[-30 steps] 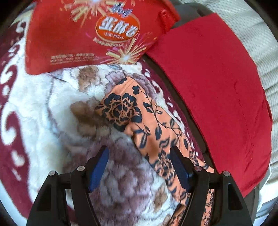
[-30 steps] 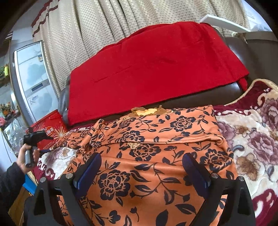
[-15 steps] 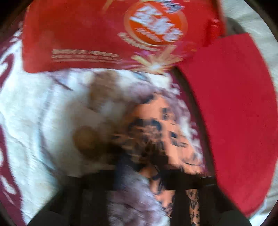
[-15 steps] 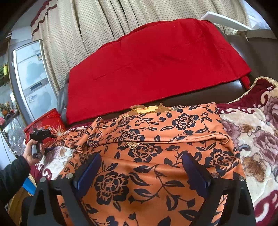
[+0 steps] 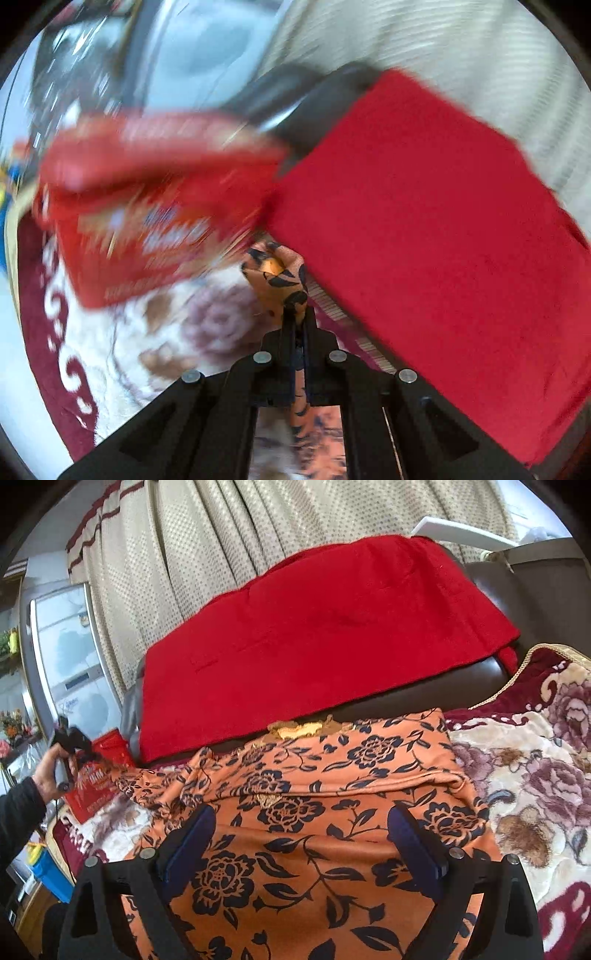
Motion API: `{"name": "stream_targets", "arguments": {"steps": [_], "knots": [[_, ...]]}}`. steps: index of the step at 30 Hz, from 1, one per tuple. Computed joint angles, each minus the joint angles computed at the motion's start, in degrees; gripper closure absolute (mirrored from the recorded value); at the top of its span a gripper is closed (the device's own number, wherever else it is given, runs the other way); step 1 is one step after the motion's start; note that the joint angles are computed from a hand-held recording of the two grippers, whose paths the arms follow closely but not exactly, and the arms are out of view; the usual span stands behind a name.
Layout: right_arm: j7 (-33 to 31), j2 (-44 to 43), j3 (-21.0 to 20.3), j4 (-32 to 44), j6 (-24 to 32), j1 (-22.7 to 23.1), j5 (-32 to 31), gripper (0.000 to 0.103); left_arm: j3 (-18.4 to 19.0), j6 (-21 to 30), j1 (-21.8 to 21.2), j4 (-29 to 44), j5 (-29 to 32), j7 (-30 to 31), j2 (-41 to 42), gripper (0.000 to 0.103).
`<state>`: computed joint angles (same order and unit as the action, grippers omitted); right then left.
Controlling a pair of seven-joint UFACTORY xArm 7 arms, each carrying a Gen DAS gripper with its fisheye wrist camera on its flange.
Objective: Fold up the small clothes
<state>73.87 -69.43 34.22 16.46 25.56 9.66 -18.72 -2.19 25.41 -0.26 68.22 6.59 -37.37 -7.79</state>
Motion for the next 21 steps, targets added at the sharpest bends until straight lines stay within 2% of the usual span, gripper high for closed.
{"name": "stream_targets", "arguments": {"steps": [5, 10, 14, 17, 20, 21], "knots": [[1.0, -4.1, -0.6, -1.6, 0.9, 1.4, 0.6, 0.007, -5.4, 0.9, -3.8, 8.7, 6.2, -1.1, -1.2, 0.1], [1.9, -8.8, -1.0, -3.3, 2.0, 2.5, 1.0, 0.007, -10.1, 2.7, -11.3, 17.4, 8.3, 1.4, 1.9, 0.1], [2.9, -12.9, -1.7, -5.1, 3.3, 3.7, 1.8, 0.007, -12.9, 2.4, -18.5, 19.6, 8.2, 3.5, 5.1, 0.1], [3.8, -16.9, -1.7, -6.5, 6.0, 4.8, 2.3, 0.007, -14.2, 1.7, -23.5, 19.4, 11.3, 1.5, 8.0, 0.1], [4.5, -20.3, -2.3, -7.7, 8.2, 5.7, 2.7, 0.007, -14.9, 1.3, -28.1, 18.8, 9.9, 4.8, 12.6, 0.1], [5.0, -21.7, -2.2, -8.1, 9.3, 5.9, 2.8, 0.007, -15.3, 1.6, -29.6, 18.8, 9.1, 7.1, 15.0, 0.095]]}}
